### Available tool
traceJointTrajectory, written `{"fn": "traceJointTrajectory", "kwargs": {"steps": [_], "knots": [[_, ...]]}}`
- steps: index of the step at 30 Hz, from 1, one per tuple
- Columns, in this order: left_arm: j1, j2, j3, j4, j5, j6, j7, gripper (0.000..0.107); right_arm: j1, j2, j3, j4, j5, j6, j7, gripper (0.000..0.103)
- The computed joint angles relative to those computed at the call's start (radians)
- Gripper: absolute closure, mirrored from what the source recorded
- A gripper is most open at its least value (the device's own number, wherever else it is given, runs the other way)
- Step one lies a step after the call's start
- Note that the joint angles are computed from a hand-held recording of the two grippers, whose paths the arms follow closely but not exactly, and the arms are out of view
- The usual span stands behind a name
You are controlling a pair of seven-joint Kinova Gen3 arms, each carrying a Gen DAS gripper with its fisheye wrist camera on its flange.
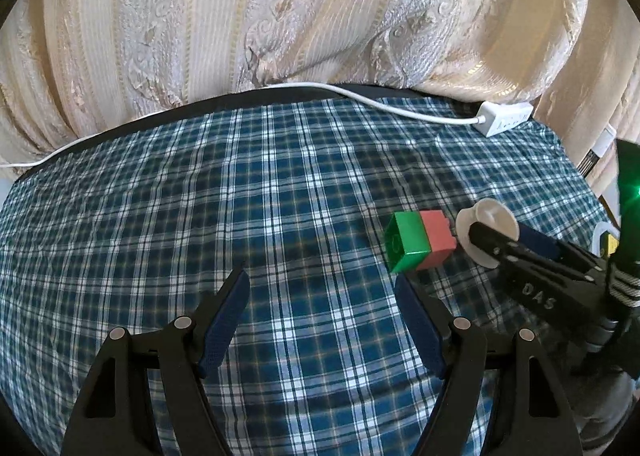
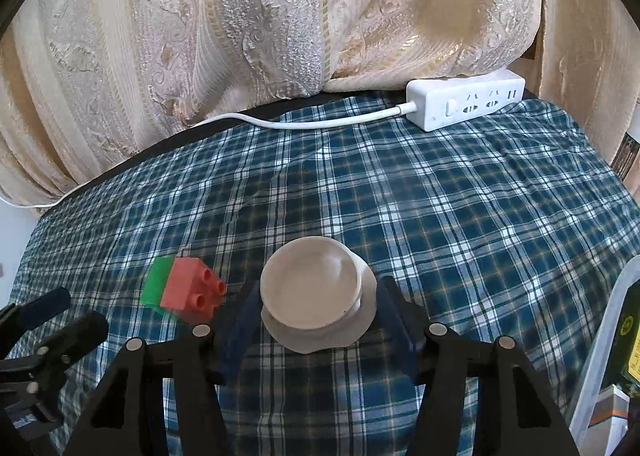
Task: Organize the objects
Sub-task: 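Grasp the white cup by its rim with the right gripper, then grasp the green-pink brick with the left gripper while the right holds the white cup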
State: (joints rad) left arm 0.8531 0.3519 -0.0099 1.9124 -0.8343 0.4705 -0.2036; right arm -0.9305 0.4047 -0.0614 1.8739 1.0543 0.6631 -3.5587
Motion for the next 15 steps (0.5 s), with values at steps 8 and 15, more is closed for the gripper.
{"fn": "traceJointTrajectory", "kwargs": {"steps": [8,15], "knots": [[0.016,0.016,-0.004,-0.019,-0.006,0.000,-0.001,0.031,-0.007,-0.015,-0.008,0.030,0.039,0.036,-0.072,0.049],[0.032,0.032,0.008,-0.073,-0.002,0.026,-0.038,0.031,0.005,-0.022,-0.027,0.046,0.057,0.044,-0.107,0.049]]}}
